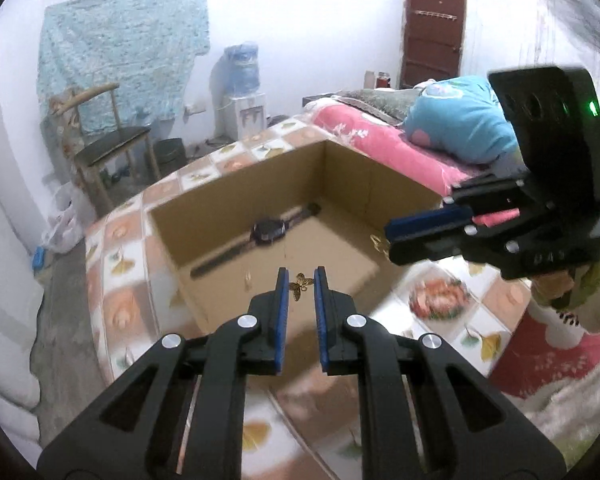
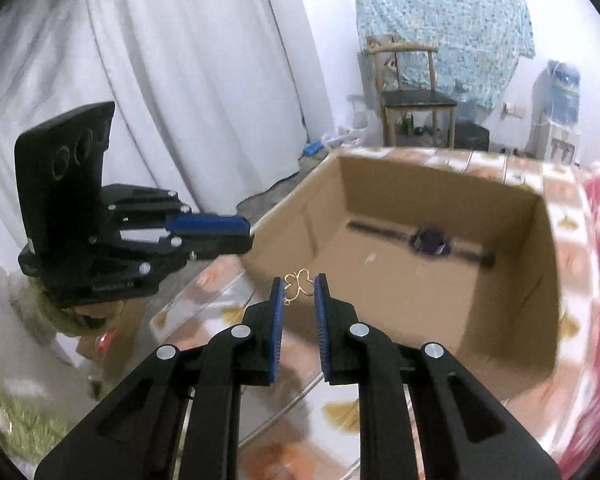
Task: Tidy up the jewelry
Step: 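Carry both charms over the cardboard box and open both grippers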
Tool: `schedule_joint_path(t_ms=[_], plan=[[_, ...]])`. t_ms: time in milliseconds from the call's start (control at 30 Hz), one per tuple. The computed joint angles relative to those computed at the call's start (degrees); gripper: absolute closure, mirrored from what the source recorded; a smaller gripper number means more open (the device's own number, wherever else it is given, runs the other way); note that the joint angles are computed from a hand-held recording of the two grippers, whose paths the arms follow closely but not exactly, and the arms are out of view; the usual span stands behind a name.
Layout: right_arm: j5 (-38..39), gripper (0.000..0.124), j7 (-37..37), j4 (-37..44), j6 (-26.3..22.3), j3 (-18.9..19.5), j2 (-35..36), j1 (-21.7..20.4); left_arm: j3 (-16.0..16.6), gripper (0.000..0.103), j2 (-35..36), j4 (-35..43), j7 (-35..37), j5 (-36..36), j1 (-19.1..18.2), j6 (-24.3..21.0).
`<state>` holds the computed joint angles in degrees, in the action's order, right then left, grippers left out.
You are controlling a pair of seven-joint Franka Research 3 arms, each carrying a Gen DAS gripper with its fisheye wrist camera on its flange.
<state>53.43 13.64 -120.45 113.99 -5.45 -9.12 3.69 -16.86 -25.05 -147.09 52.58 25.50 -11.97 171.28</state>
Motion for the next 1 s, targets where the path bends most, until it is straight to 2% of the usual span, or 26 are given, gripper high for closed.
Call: schedule_joint_path(t_ms=[33,100,167,267,300,433,600,800,867,1000], plan=[[-1.2,0.109,2.4,4.1,-1.0,0.3,3.5,0.2,1.5,0.091,2.9,2.5,2.1,-0.5,-0.7,-1.3],[-4.1,0.109,7.2,10.2,-2.0,1.5,8.6,0.3,6.1,0.091,7.6,6.3,8.4,-5.1,-4.7,-3.6],[-8.6,0.109,12.9,17.1,-3.2,2.8,14.6,0.4,10.9,0.091,13.5,11.7,18.7,-14.8,-9.2,-7.9],[-16.4,0.109,21.9,25.8,-5.0,4.3,22.5,0.9,12.1,0.091,19.9,18.7,27.9,-24.8,-9.9,-14.2],[-18.5,0.109,24.3,28.0,-5.5,4.7,24.6,1.1,11.9,0.091,21.6,20.5,30.6,-27.4,-9.6,-16.0],[-26.4,0.109,32.9,37.6,-9.9,5.5,33.3,1.5,9.7,0.091,29.0,29.5,33.0,-29.6,-6.5,-25.6],[-30.5,0.108,37.4,41.5,-11.1,6.2,36.9,1.6,6.2,0.091,34.9,37.4,33.3,-29.6,-3.0,-33.4],[-30.4,0.108,40.2,42.6,-11.4,6.9,37.9,0.8,3.3,0.088,38.3,41.8,33.3,-30.6,0.2,-37.2],[-29.9,0.107,40.3,42.3,-10.7,7.1,37.8,0.7,2.8,0.079,38.2,41.4,33.2,-31.3,0.7,-36.5],[-27.9,0.098,39.5,39.9,-8.2,7.4,35.9,-0.2,2.8,0.079,37.3,40.4,31.8,-31.3,1.1,-35.0]])
